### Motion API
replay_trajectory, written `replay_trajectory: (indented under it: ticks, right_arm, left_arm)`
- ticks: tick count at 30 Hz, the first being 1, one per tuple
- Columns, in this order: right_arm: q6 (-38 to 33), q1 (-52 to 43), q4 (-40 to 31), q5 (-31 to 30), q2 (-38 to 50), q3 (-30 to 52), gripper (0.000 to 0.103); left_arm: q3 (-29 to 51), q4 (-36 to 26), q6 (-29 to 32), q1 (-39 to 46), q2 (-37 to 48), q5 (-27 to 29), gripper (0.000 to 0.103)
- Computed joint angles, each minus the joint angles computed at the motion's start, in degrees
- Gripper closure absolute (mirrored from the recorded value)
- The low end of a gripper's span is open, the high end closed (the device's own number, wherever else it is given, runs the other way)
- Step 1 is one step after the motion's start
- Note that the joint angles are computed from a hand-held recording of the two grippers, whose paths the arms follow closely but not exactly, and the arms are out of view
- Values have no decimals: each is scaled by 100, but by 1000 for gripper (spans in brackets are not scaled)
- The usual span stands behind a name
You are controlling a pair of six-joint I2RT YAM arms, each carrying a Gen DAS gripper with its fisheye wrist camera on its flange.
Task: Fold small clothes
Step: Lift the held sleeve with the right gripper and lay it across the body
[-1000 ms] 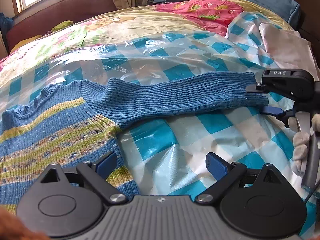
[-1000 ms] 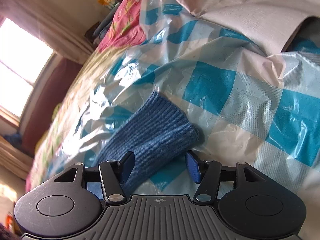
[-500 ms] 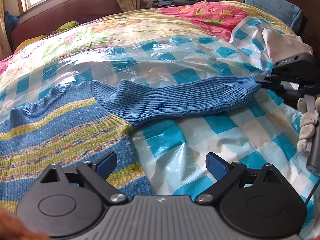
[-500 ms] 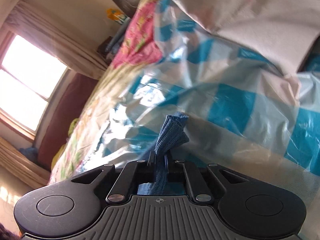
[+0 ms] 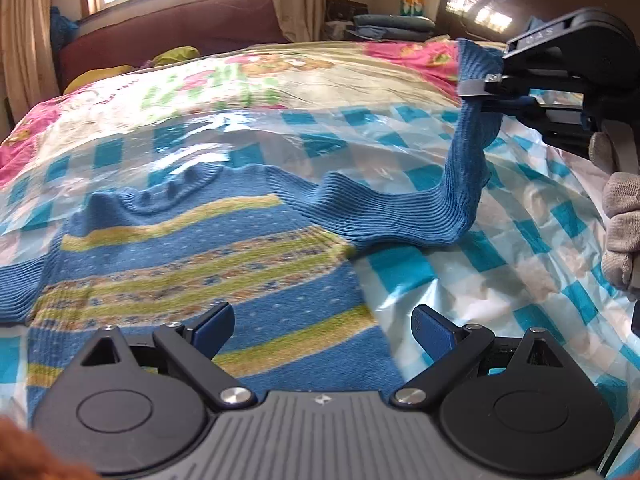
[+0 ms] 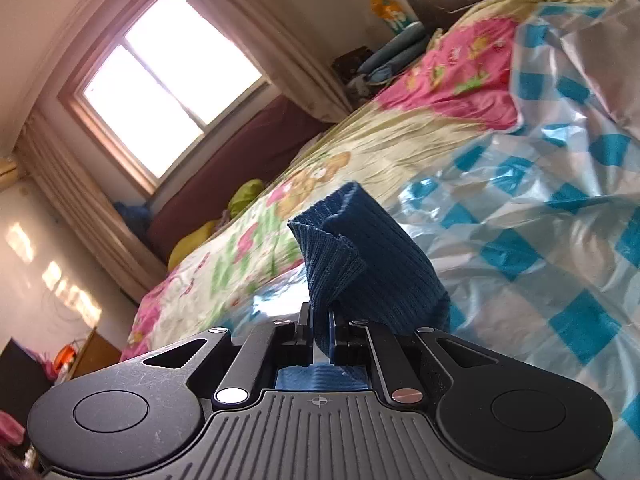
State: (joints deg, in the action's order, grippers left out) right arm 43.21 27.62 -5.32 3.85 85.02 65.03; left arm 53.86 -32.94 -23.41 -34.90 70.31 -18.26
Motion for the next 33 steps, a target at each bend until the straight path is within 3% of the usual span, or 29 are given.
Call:
replay_trajectory:
  ticks: [9, 17, 28, 33]
  right_arm:
    - [-319, 1386, -683, 369, 1244, 1679, 95]
    - [-508, 2238, -1427, 400, 2627, 3331, 95]
    - [-787, 2971, -2782, 434, 4628, 5804, 95]
    - [-891, 3191, -3316, 507, 5427, 6888, 95]
  left_arm:
    - [-785, -276, 324, 1260, -1407, 474, 4]
    - [-1396, -456, 1019, 3095, -2257, 1413, 4]
    - [-2144, -733, 2283, 5671, -2899, 2741, 4]
    - [-2334, -721, 2575, 6249, -2887, 3013, 4]
